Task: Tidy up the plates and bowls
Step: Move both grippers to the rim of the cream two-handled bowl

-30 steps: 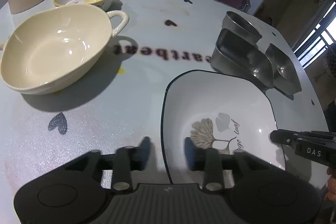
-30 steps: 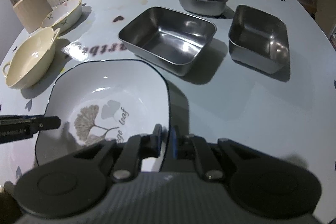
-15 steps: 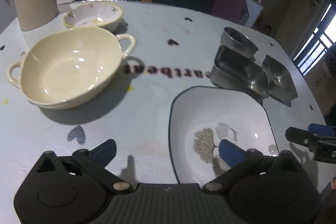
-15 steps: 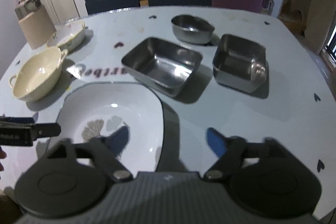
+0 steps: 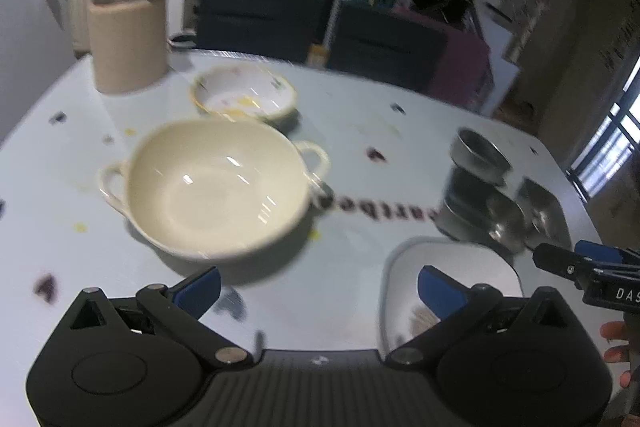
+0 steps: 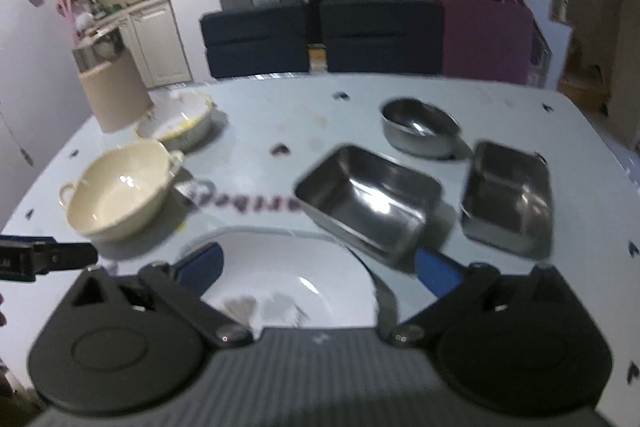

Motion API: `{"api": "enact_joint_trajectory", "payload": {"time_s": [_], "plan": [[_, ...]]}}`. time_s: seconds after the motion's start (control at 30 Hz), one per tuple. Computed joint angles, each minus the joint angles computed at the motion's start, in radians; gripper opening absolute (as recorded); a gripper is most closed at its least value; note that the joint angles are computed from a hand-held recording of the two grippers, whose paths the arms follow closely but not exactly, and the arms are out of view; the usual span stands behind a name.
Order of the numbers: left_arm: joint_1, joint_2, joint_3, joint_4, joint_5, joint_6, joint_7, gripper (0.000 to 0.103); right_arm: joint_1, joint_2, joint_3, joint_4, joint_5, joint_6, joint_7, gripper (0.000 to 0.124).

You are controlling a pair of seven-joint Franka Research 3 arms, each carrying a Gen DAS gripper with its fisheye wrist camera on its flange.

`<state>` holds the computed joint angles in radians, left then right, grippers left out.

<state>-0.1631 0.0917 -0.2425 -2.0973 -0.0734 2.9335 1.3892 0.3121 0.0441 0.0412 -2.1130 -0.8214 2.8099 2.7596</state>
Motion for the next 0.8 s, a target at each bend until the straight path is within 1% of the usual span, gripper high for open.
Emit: {"api": "enact_joint_trajectory", "payload": {"time_s": [0.17, 0.3, 0.37, 0.47, 0.63, 0.67, 0.73, 0.8], "plan": [[0.018, 0.012, 0.039, 0.046, 0.079, -0.013, -0.055, 0.103, 0.024, 0.086, -0.024, 0.107, -0.029, 0.041, -0.01, 0.103], [0.043, 0.029, 0.056, 0.095, 0.109, -0.053, -0.088, 0.103, 0.057, 0.176, -0.056, 0.212, 0.028, 0.074, -0.067, 0.103], [0.061, 0.04, 0.058, 0.118, 0.108, -0.063, -0.077, 0.103, 0.073, 0.216, -0.073, 0.256, 0.058, 0.092, -0.09, 0.103], [0.07, 0.063, 0.084, 0.145, 0.17, -0.068, -0.124, 0.103, 0.078, 0.281, -0.074, 0.33, 0.148, 0.107, -0.165, 0.103], [0.12, 0.122, 0.087, 0.181, 0.134, -0.073, -0.173, 0.103, 0.097, 0.38, -0.086, 0.444, 0.275, 0.119, -0.25, 0.103], [0.126, 0.135, 0.089, 0.191, 0.132, -0.079, -0.185, 0.103, 0.095, 0.401, -0.082, 0.47, 0.305, 0.121, -0.274, 0.103], [0.132, 0.154, 0.092, 0.2, 0.143, -0.065, -0.205, 0.103, 0.09, 0.443, -0.074, 0.515, 0.359, 0.128, -0.322, 0.103], [0.136, 0.174, 0.092, 0.219, 0.16, -0.063, -0.216, 0.101, 0.088, 0.479, -0.064, 0.567, 0.411, 0.099, -0.369, 0.103]]}}
